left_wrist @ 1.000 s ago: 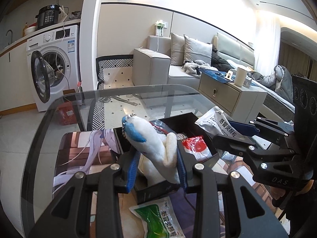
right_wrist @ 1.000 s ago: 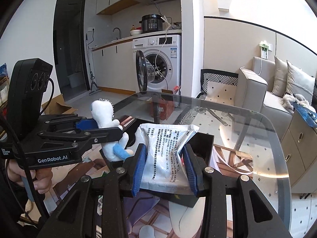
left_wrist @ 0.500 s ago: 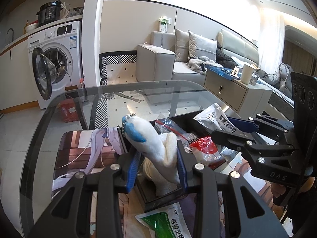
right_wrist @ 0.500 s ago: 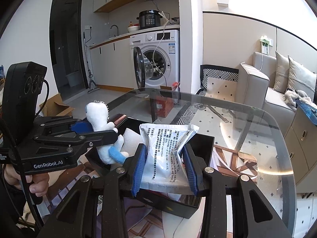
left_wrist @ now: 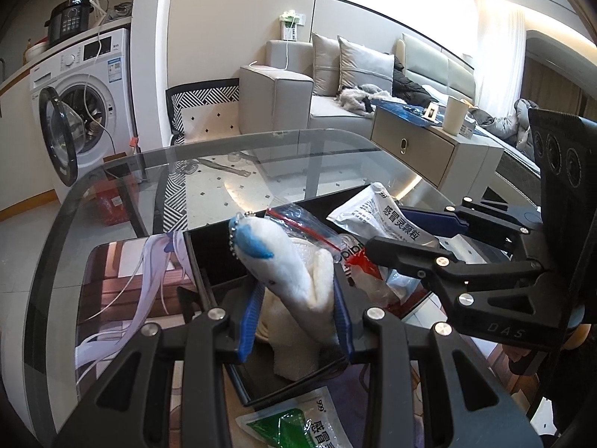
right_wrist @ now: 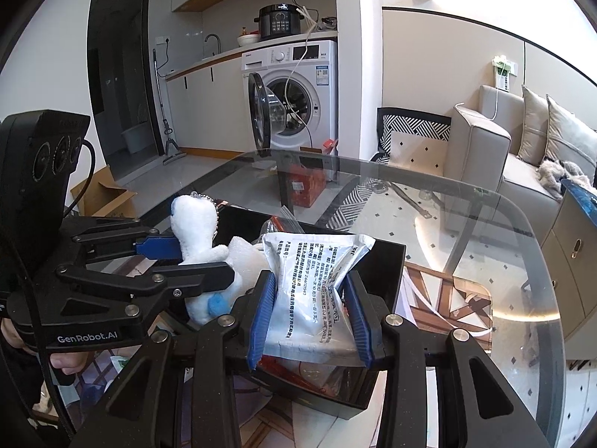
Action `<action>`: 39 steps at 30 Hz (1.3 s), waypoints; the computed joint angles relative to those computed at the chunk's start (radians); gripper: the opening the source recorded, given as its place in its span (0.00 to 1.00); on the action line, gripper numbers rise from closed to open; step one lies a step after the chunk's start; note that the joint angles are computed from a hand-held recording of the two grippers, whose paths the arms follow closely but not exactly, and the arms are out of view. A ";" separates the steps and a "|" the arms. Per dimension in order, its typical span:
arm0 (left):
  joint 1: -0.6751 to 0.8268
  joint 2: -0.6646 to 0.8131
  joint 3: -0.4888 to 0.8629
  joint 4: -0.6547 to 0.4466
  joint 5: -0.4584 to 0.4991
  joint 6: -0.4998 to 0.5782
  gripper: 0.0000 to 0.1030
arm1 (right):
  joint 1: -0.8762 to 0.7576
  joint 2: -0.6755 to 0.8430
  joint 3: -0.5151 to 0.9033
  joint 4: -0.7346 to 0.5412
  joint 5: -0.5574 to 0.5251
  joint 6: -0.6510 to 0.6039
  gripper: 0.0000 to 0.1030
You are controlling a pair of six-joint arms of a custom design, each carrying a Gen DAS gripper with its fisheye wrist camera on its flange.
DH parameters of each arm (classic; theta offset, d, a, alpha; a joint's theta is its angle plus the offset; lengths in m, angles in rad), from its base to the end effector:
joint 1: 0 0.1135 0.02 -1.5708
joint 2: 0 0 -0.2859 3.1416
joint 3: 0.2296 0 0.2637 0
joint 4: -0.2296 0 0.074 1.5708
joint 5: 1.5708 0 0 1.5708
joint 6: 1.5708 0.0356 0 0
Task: Organize soft objects
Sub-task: 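Lift and carry the plush toy with left tool while right carries the sachet over the box, then release the plush toy with left tool while right releases the sachet into the box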
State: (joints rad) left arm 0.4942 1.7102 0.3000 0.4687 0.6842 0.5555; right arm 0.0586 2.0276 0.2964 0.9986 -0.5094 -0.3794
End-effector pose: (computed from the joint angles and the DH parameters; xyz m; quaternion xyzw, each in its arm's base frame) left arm 0.2042 0.0845 0.0706 0.1312 0.8922 -0.1300 0.4122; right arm 0.2410 0.0315 0.0367 -0.2921 0.8406 0.1643 0.4255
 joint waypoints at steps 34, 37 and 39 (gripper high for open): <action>-0.031 -0.008 0.018 -0.098 -0.050 0.107 0.37 | 0.030 -0.024 -0.058 -0.010 0.076 -0.030 0.55; -0.020 -0.019 0.009 -0.091 -0.051 0.102 0.49 | 0.015 -0.026 -0.103 0.071 0.072 -0.054 0.66; 0.005 -0.039 -0.002 -0.096 -0.035 0.108 0.60 | -0.013 -0.046 -0.129 0.091 0.048 -0.058 0.78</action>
